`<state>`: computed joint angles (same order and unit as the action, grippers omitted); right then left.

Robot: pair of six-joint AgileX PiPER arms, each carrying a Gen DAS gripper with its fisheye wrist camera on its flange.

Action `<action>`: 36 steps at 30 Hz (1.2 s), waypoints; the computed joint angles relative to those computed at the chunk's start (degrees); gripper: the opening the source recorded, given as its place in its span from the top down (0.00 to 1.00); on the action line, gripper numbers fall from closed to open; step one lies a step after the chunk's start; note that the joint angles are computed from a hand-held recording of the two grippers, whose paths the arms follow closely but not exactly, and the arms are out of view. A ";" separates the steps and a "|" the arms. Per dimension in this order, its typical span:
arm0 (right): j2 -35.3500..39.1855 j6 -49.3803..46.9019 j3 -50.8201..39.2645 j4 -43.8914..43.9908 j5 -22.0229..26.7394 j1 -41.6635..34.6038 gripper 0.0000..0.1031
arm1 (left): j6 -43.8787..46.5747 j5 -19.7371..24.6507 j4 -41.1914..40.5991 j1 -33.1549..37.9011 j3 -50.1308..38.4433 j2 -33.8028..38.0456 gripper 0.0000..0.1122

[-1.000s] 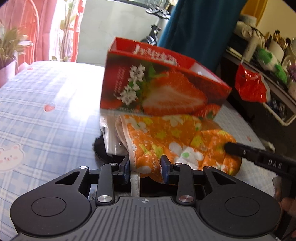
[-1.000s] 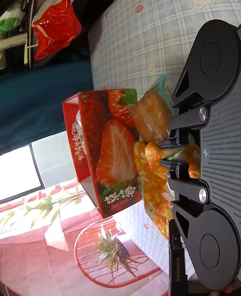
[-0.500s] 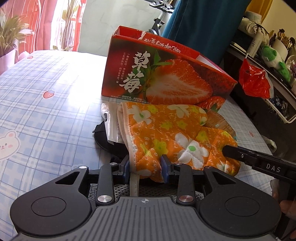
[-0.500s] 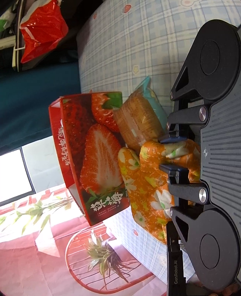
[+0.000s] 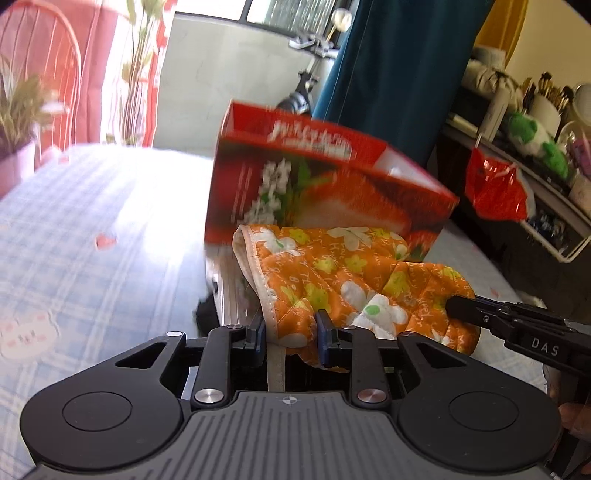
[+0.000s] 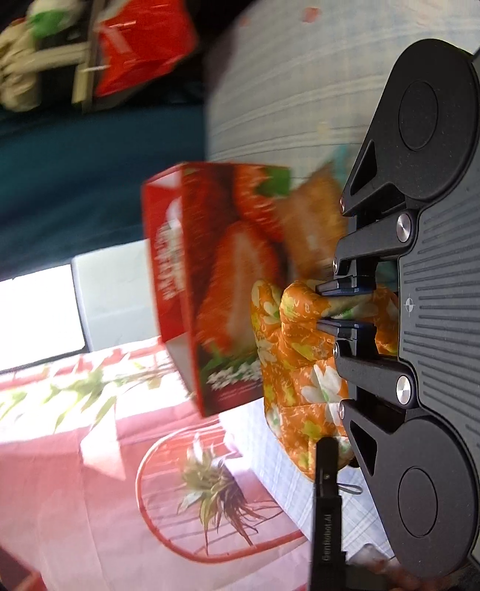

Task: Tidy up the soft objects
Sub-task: 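Carry the orange floral cloth over the box and lower it inside, then open both grippers and move them down to the grey knit fabric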

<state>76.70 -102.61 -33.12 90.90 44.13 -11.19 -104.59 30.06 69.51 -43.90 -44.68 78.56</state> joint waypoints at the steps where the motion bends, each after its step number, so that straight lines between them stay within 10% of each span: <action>1: -0.46 -0.22 -0.28 0.37 0.16 0.08 0.89 | 0.06 0.40 0.97 0.03 -0.42 -0.27 0.75; 16: 6.79 6.74 -22.43 -1.99 -2.54 5.31 0.89 | 20.74 0.14 -2.49 7.13 -20.48 5.87 0.75; 36: 37.15 46.73 -62.80 -37.57 -13.35 16.05 0.89 | 68.38 1.66 -42.23 22.67 -57.42 34.82 0.69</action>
<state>113.85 -55.88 -95.92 53.33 30.77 4.86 -36.21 31.73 27.28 -21.23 -102.10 113.37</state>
